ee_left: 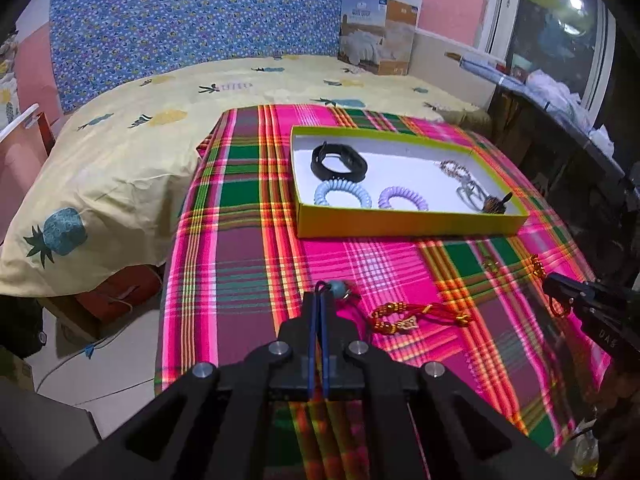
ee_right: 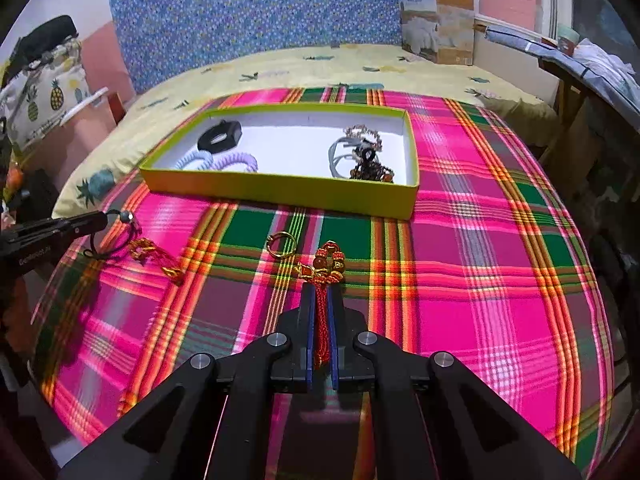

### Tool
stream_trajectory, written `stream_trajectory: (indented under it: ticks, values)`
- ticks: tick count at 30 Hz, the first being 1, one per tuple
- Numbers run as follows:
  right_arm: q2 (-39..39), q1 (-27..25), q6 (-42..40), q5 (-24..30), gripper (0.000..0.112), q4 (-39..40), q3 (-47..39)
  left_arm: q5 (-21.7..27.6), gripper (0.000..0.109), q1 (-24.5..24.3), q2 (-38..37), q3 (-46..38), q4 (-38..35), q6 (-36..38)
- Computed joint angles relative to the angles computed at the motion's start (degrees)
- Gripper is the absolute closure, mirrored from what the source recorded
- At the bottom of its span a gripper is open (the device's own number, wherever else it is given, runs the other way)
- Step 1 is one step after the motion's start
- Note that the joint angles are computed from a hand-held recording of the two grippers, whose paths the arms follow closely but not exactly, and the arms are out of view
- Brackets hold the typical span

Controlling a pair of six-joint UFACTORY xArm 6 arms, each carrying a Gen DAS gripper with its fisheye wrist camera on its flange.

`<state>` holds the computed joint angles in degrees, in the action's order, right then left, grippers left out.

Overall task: Organize jewelry
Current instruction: 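Grasp the black teal-bead hair tie with the left tool while the right tool grasps the red tassel cord, then carry the black hair tie and red tassel cord into the box, opening both tools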

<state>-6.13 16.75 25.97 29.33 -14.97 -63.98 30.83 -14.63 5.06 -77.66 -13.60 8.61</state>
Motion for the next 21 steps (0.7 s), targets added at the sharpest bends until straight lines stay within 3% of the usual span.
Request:
stream_trajectory:
  ticks: [11,21]
  values:
    - [-4.03,0.14,0.3,-2.38,0.107,0.19,2.08,-0.29,0.107,-0.63,-3.41,0.81,-4.4,2.19]
    - [-3.17,-0.76,-2.38,-3.79,0.107,2.09,0.6,1.06,0.107,-1.74,-0.57,-4.33,-4.95,3.07]
